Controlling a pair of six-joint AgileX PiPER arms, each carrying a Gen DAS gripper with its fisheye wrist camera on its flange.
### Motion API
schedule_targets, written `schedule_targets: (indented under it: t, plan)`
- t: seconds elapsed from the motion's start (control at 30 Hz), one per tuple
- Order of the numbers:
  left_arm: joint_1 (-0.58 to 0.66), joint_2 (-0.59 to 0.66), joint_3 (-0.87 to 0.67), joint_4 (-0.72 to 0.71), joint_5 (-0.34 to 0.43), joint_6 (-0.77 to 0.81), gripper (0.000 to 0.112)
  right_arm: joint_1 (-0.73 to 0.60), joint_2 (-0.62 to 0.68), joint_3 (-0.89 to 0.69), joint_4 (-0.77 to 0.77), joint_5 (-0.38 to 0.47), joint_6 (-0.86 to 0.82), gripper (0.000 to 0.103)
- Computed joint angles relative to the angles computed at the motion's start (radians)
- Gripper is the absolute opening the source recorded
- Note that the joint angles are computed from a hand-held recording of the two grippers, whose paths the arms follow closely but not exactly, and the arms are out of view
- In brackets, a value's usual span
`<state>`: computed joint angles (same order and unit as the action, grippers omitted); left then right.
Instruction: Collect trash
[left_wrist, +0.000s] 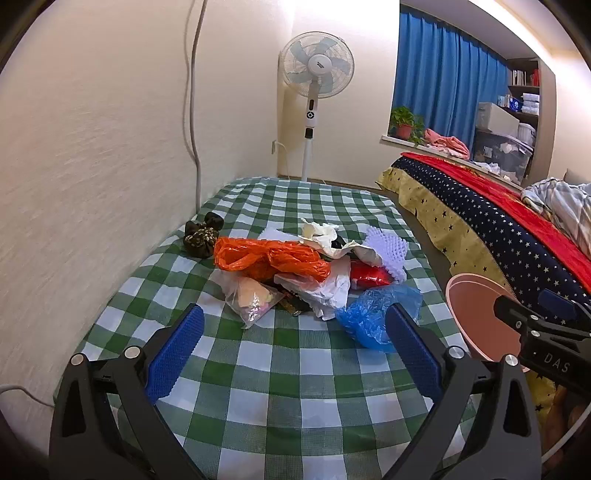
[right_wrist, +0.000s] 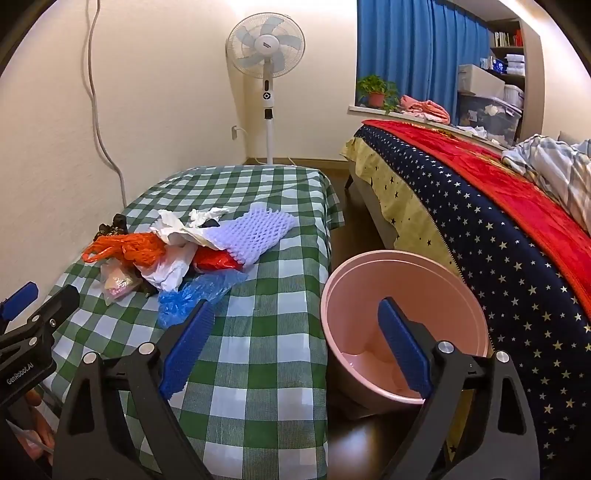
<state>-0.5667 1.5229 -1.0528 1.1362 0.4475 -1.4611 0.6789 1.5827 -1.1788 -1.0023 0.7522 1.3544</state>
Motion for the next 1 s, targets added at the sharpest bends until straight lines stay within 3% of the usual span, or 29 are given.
schedule_targets:
  t: [1.0]
  plan:
    - [-0.012,-0.004,-0.002,-0.010,0.003,0.013,0.095,0.005,0.002,-0.021,0.012,0.008,-0.016,0.089]
